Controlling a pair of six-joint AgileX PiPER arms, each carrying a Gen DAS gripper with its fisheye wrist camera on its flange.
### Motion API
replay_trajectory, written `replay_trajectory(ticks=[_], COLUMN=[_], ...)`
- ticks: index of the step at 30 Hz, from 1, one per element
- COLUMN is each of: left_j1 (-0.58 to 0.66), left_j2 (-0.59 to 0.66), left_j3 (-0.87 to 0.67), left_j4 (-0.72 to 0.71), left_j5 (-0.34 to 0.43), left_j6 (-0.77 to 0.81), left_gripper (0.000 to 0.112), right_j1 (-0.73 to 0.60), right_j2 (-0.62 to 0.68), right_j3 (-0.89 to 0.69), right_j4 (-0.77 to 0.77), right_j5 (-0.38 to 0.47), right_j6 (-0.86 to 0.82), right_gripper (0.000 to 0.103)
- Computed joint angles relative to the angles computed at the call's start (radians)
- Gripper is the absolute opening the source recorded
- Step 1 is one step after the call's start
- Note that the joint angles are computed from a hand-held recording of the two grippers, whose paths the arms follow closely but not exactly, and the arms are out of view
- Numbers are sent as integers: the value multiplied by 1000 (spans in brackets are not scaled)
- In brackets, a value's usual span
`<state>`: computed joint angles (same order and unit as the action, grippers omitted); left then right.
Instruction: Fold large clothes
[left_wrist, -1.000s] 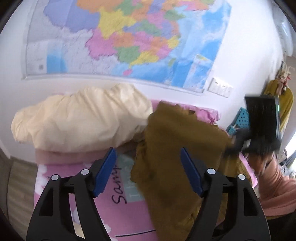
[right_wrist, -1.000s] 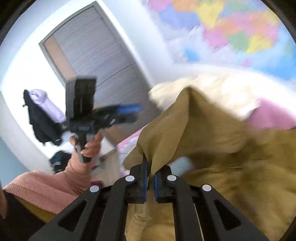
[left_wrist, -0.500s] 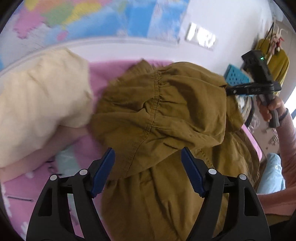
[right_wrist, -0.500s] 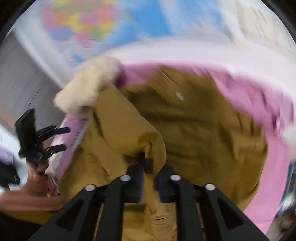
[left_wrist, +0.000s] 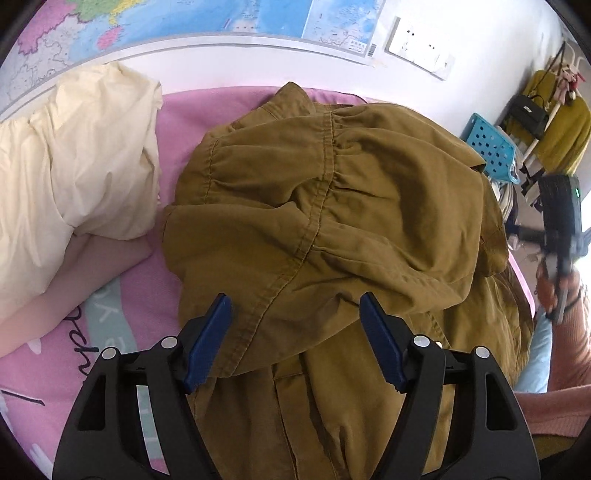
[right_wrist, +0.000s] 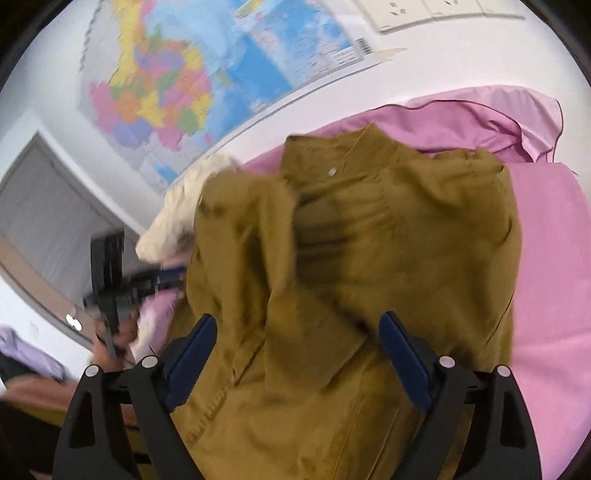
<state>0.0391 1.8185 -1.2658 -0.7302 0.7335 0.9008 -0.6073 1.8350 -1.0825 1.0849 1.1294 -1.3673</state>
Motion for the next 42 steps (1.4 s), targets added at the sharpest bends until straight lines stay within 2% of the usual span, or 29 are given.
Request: replay_trajectory(ticks=[2, 3, 4, 5, 6, 9, 13, 16, 20, 22, 23, 24, 25, 26, 28, 30, 31, 38, 42], left_j1=[-2, -6, -12, -13, -15, -26, -43, -56, -74, -83, -89, -95, -101, -110, -134, -167, -178, -247, -251], left_j2=[1, 2, 4, 9, 10, 9, 14, 27, 49, 40, 32, 25, 17, 8, 5, 17, 27, 175, 242], left_j3=[-2, -5, -10, -19, -24, -29, -38, -47, -64, -57, -55, -58, -61, -65, -91, -129, -147, -344, -415], left_j4=[-2, 1, 6, 4, 4, 8, 25, 47, 91, 104, 111, 121, 127, 137, 173, 223, 236, 436, 516], left_j5=[-2, -6, -11, -8, -5, -14, -32, -50, -62, -80, -87, -92, -96, -104, -108, -117, -117, -99, -69], left_j6=[2, -4, -16, -22, -27, -39, -69, -104, -157, -167, -169, -181, -187, -194, -226, -268, -280, -512, -609], left_gripper=[71, 71, 71, 71, 71, 71, 71, 71, 71, 71, 71, 71, 71, 72, 72, 72, 72, 71, 70], right_j1=[49, 79, 90, 92, 91, 38, -54, -84, -76, -63, -62, -61, -63, -61, -47, -31, -25, -3, 21], right_j2=[-44, -48, -55, -45, -48, -73, -33, 42, 141, 207, 221, 230, 230, 218, 178, 150, 138, 63, 125], right_j3=[99, 115, 120, 106, 94, 53, -143, -296, -382, -412, -407, -391, -363, -334, -270, -240, -235, -252, -337], right_j4=[26, 17, 13, 8, 4, 26, 19, -13, -64, -86, -87, -81, -65, -58, -64, -78, -91, -17, -31], right_j5=[-118, -159, -159, -139, -133, -56, 63, 54, 31, 64, 68, 69, 72, 56, -1, -52, -75, -170, -229], right_j6=[-87, -86, -72, -58, -51, -60, 103, 242, 325, 362, 368, 360, 324, 293, 241, 224, 234, 202, 259], right_gripper=[85, 71, 56, 25, 8, 5, 4, 4, 4, 13, 31, 59, 67, 68, 57, 13, 9, 6, 6])
